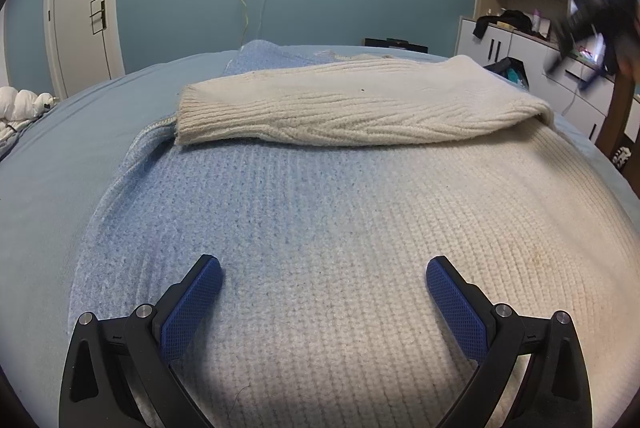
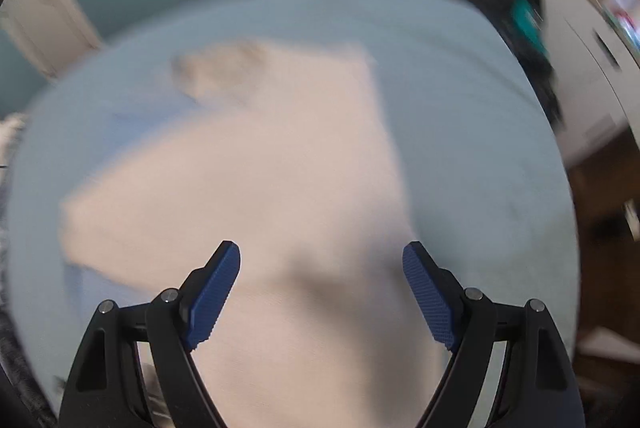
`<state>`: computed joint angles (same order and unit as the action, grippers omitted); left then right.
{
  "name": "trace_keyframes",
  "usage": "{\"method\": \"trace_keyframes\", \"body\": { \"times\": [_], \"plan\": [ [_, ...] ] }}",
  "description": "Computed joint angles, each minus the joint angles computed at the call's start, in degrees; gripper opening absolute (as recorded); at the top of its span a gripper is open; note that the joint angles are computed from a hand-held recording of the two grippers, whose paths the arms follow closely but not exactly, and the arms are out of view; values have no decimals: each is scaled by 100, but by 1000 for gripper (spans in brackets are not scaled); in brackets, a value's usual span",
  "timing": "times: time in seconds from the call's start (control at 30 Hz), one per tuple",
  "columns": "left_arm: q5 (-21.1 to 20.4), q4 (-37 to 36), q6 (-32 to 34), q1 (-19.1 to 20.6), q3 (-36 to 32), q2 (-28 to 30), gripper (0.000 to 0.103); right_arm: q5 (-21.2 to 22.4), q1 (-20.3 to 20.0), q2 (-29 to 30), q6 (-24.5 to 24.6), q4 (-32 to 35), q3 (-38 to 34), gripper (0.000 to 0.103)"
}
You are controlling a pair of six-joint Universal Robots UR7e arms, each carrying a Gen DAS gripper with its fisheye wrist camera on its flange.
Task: Fold small clothes
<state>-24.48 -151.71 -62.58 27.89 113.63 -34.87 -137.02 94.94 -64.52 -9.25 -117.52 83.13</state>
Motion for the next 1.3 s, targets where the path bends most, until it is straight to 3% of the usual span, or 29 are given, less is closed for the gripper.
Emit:
{"method": "trace_keyframes", "body": {
  "times": [0.13, 0.23, 0.37, 0.5, 0.63, 0.7, 0.73, 0.77, 0.8, 0.83, 0.87, 0.97, 1.03, 1.17, 1.23, 1.3],
  "plan": [
    [4, 3, 16, 14, -21, 9, 103, 398, -87, -147, -144, 198, 454, 81],
    [7, -7, 21, 12, -24, 20, 103, 1099, 256, 11, -266, 273, 526, 81],
    [12, -53, 30, 9, -23, 38, 103, 2139, 694, 631, 110, 827, 104, 81],
    [14, -69, -7, -18, 23, 19, 103, 1986, 1259, 1615, 151, 1192, -351, 81],
    [16, -114, -13, -25, 58, 7, 103, 1706, 1578, 2166, 44, 869, -488, 81],
    [18, -118, -10, -26, 66, -6, 103, 1523, 1596, 2376, 191, 924, -590, 67],
    [19, -124, -9, -27, 71, -9, 103, 1512, 1583, 2367, 291, 966, -504, 41],
    [19, -101, -19, -28, 70, -12, 103, 1530, 1538, 2400, 352, 1055, -545, 31],
    [19, -75, -33, -29, 68, -15, 103, 1616, 1487, 2377, 359, 1030, -538, 29],
    [21, -57, -45, -31, 71, -20, 103, 1668, 1454, 2319, 349, 953, -509, 10],
    [22, -42, -51, -28, 68, -26, 103, 1646, 1449, 2253, 371, 883, -492, 5],
    [35, 25, -81, -23, 31, -7, 103, 1837, 1493, 1989, 400, 396, -471, 4],
    [44, 37, -79, -17, -8, 25, 103, 1661, 1629, 1891, 175, -41, -451, 4],
    [44, 16, -67, -14, -17, 40, 103, 1653, 1718, 1827, 236, -762, -419, 4],
    [47, -23, -48, -14, -13, 45, 103, 2101, 1627, 1959, 181, -1037, -323, 9],
    [55, -80, -32, -18, 10, 42, 103, 3002, 1415, 1948, 355, -565, -309, 22]
  ]
}}
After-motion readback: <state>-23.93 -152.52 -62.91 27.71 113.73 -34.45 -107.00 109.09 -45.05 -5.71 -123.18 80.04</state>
